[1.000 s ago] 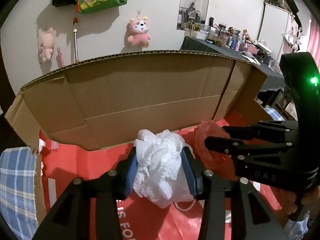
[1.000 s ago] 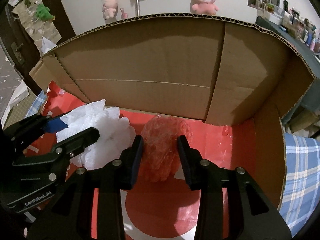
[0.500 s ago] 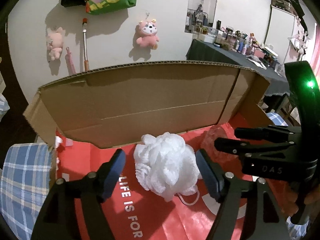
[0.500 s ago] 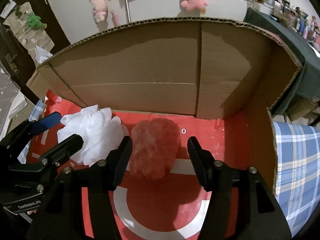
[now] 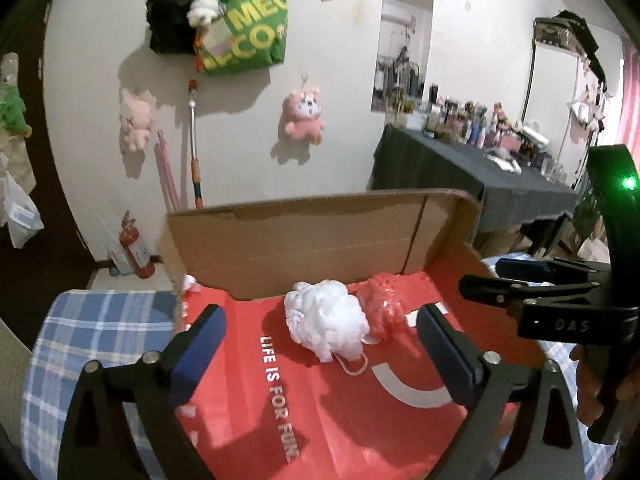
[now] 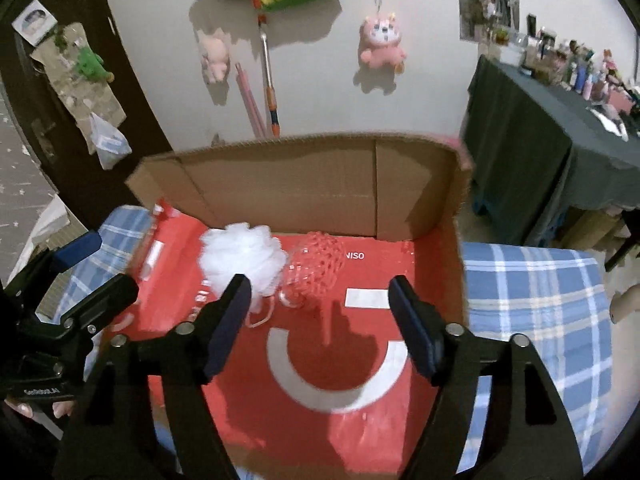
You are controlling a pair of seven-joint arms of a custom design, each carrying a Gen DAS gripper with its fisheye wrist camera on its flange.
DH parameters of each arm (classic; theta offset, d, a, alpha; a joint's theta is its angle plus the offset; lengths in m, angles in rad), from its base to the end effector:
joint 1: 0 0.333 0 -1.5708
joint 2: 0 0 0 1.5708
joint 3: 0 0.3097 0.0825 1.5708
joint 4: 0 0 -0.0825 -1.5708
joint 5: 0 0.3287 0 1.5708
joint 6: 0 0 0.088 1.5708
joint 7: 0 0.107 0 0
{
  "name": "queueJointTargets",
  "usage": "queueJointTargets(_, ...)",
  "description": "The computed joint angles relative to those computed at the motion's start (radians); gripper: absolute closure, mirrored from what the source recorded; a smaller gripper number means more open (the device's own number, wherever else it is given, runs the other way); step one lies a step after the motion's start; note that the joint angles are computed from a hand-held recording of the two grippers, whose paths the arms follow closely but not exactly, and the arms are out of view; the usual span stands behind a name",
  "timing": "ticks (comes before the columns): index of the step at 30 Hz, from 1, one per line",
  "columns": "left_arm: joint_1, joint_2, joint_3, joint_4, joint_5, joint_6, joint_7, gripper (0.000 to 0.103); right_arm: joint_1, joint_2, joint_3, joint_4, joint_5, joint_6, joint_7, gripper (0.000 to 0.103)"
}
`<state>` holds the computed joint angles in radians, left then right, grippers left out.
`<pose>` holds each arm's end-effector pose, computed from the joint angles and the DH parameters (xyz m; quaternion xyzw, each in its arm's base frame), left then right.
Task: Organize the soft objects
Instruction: 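Open both tools to drop the two poufs onto the red box floor, then move both open tools back toward the remaining items on the table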
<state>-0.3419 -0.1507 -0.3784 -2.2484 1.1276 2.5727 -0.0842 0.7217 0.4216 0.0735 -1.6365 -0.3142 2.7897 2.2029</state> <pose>0.3502 -0.3361 0.4884 -0.6541 0.6107 -0.3280 0.3026 0.4630 0.4800 0.4790 -0.7753 0.5145 -0.1155 0.3478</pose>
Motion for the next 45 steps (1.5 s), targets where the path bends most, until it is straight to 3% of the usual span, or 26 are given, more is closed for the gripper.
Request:
queueJointTargets(4,-0.022,-0.095,-0.044,-0.033,-0.008,-0.057,-0.027,0.000,0.071,-0.137,-0.071,-0.142,-0.166,0.052,0.158,0.026)
queueJointTargets(10,-0.043,-0.250,-0.135,-0.098,-0.075,-0.131,-0.070,0.000,0.121,-0.354,-0.102,-0.334,-0.565,0.085,0.519,0.020)
queueJointTargets(12,-0.045,-0.304,-0.167,-0.122,-0.090,-0.139,-0.099,0.000,0.112,-0.407,-0.081,-0.376,-0.686,0.078,0.626,0.011)
queueJointTargets(19,-0.043,-0.438,-0.300,-0.155,-0.158,-0.228,-0.134,0.000,0.056,-0.593,0.068,-0.516,-1.015,-0.004,0.921,0.011)
queueJointTargets(25,-0.050,-0.529,-0.414,-0.181,-0.207,-0.293,-0.175,0.000,-0.011,-0.716,0.177,-0.632,-1.182,0.034,1.152,0.008)
queueJointTargets(31,-0.042,-0.579,-0.539,-0.187,-0.250,-0.349,-0.233,0.000,-0.065,-0.811,0.292,-0.718,-1.297,0.011,1.333,0.005)
queueJointTargets(35,-0.016,-0.592,-0.637,-0.173,-0.271,-0.399,-0.249,0.000,-0.051,-0.852,0.371,-0.785,-1.325,-0.108,1.422,0.005)
queueJointTargets(45,0.120,-0.650,-0.863,-0.133,-0.377,-0.460,-0.283,0.000,0.043,-0.831,0.466,-0.884,-1.293,-0.381,1.514,0.005)
